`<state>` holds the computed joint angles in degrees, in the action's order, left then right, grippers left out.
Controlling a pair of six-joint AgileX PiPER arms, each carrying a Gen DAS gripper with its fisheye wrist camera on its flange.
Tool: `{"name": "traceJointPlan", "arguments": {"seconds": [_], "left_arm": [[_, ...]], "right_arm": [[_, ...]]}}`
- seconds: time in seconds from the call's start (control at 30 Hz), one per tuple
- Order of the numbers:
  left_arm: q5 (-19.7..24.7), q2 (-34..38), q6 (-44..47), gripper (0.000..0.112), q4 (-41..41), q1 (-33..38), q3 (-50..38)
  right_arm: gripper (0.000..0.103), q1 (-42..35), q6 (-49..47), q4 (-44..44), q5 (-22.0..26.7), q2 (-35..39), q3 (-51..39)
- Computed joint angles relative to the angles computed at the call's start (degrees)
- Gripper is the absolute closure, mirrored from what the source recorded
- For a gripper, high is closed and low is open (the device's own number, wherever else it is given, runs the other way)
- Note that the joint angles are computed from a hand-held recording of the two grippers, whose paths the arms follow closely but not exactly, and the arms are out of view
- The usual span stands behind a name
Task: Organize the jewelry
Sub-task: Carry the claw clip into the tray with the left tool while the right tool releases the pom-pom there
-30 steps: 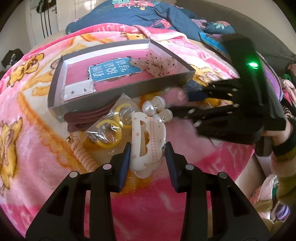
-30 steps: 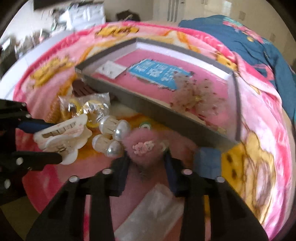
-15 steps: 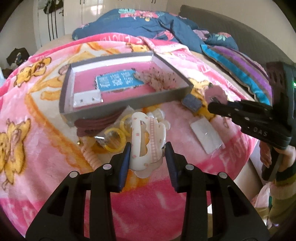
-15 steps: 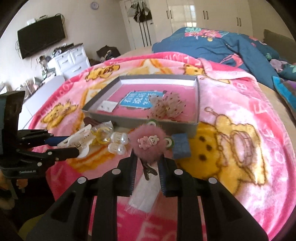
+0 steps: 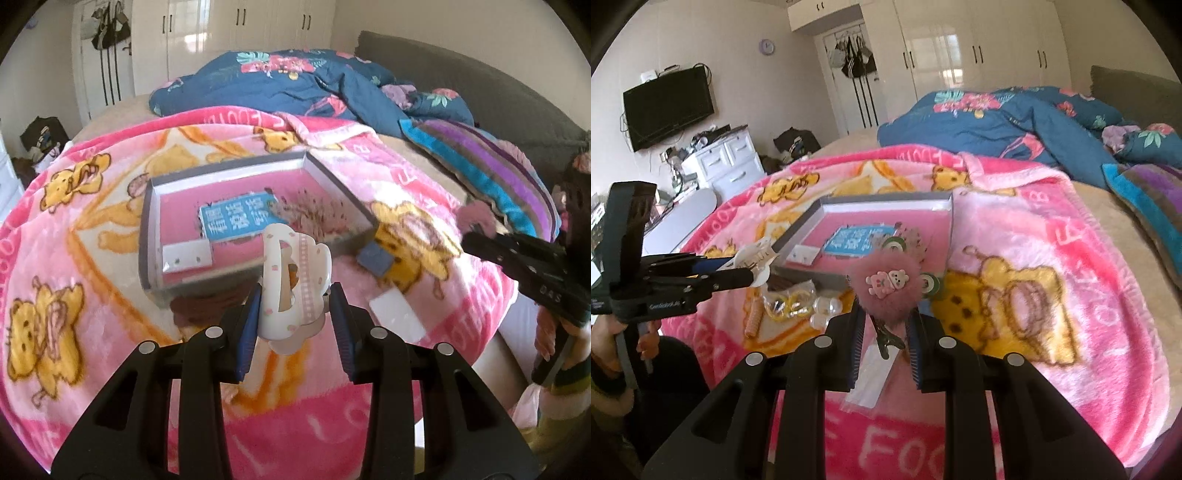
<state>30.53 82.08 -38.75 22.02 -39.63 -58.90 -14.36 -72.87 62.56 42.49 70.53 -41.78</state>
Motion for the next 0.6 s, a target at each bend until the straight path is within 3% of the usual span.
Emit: {"name": "traceJointPlan", "arguments": {"seconds": [0.27,0.6], "left_arm": [[2.6,0.7,1.7,0.084,-0.6,2.5,-5.8],[5.0,2.9,3.3,0.084,1.6,4.4,-12.5]], "right_arm": [[0.083,-2.2,1.5,-0.3,1.7,-0.1,-3.3],[0.083,1.4,5.3,-1.4,-0.9,2.4,-7.9]]}}
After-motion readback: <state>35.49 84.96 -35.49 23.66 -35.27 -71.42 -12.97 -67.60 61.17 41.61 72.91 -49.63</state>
